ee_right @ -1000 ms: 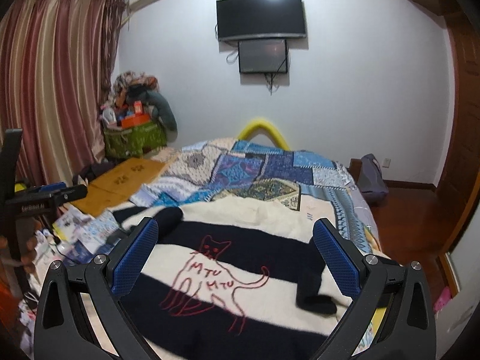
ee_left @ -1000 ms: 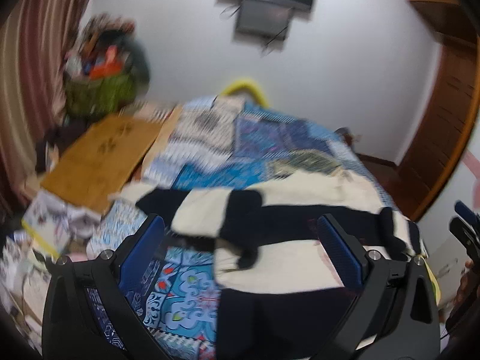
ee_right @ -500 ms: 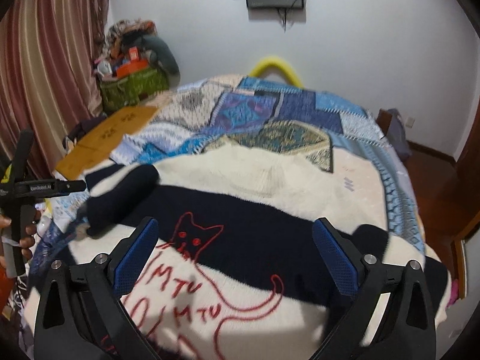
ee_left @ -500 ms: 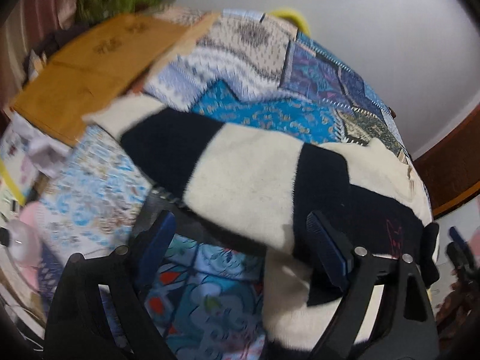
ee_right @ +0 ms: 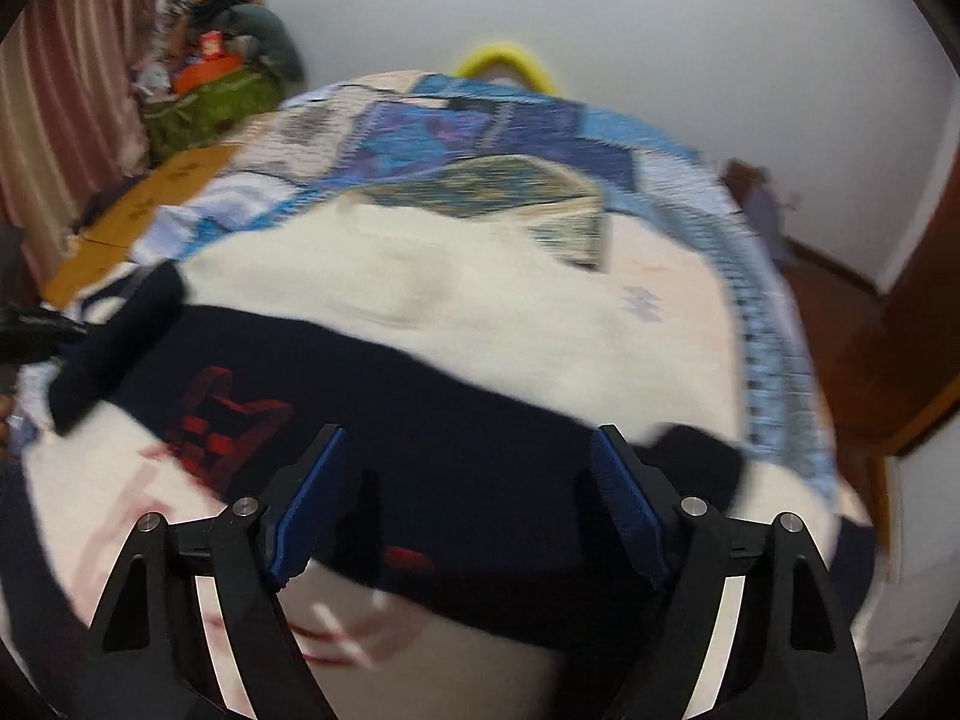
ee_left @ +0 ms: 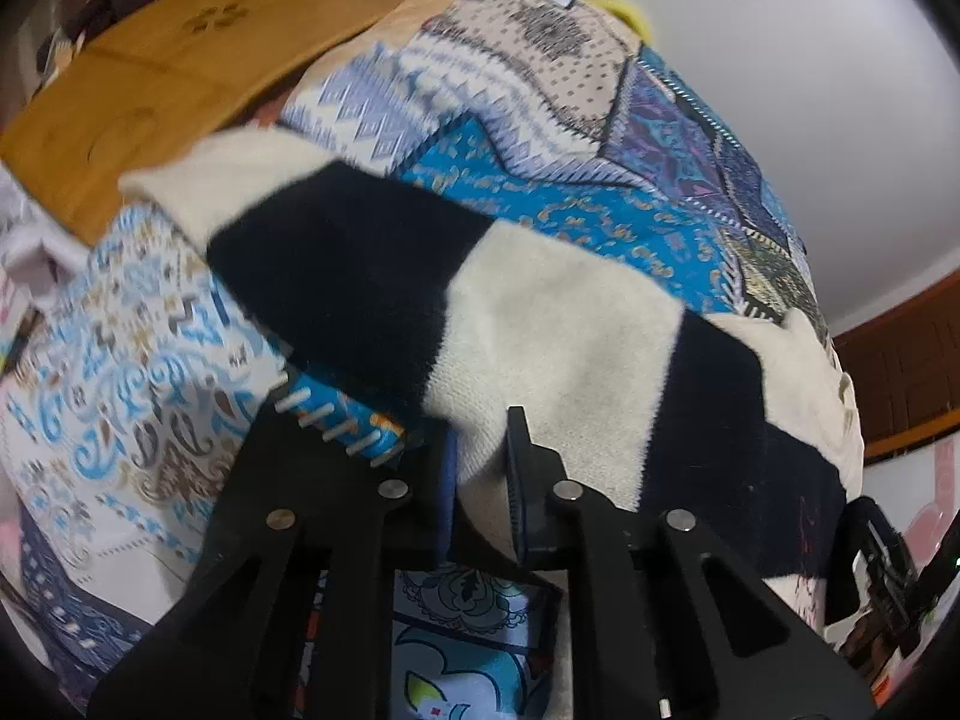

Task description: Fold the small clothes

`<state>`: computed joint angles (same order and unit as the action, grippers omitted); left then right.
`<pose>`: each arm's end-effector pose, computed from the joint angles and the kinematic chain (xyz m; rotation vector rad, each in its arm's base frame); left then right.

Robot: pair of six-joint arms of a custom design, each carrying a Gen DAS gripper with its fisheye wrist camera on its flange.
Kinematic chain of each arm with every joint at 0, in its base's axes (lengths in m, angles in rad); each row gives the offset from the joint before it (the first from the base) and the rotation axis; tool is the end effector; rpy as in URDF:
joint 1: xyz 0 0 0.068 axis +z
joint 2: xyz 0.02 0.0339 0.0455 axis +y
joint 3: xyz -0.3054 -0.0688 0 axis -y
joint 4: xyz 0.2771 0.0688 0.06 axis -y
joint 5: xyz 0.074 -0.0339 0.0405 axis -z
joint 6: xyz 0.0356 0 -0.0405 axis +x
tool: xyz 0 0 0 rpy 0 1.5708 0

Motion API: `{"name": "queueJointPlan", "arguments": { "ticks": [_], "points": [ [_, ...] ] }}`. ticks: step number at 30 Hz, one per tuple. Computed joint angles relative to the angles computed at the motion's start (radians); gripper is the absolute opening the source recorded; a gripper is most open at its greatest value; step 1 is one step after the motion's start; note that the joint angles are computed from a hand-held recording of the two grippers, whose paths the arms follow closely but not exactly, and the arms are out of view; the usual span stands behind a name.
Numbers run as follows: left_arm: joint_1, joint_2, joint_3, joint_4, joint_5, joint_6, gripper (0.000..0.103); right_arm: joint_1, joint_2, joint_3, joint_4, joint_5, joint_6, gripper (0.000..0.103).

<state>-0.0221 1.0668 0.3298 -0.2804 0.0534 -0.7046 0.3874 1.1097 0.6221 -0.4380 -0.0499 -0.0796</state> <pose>0.1755 -0.0058 0.1459 -0.8592 2.4788 -0.3303 0.2057 0.0859 0.2227 -0.5999 2.4320 0.1901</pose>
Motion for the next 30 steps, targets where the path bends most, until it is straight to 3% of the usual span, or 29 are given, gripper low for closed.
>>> {"name": "queueJointPlan", "arguments": {
  "ticks": [8,10,14,15,21,26,30],
  "points": [
    [-0.140,-0.103,0.120,-0.147,-0.147,0.016,0.011,-0.237,-0.009,-0.016,-0.090,-0.043,-0.152,0.078],
    [-0.195,-0.113,0.166,-0.176,-0.183,0.009,0.011,-0.264,-0.004,-0.042,-0.078,-0.052,-0.195,0.066],
    [-0.327,-0.094,0.268,-0.217,-0.261,-0.006,0.011,-0.356,-0.041,-0.039,-0.117,-0.142,-0.242,0.023],
    [-0.367,-0.081,0.297,-0.226,-0.287,-0.007,0.011,-0.378,-0.052,-0.032,-0.135,-0.159,-0.251,0.017],
    [-0.587,0.068,0.463,-0.226,-0.389,-0.007,0.011,-0.564,-0.109,0.014,-0.248,-0.261,-0.362,0.012],
    [-0.698,0.245,0.551,-0.192,-0.398,-0.009,0.011,-0.725,-0.131,0.027,-0.294,-0.287,-0.471,0.012],
    [-0.729,0.369,0.579,-0.156,-0.342,-0.018,0.011,-0.828,-0.134,0.032,-0.356,-0.317,-0.559,0.019]
  ]
}}
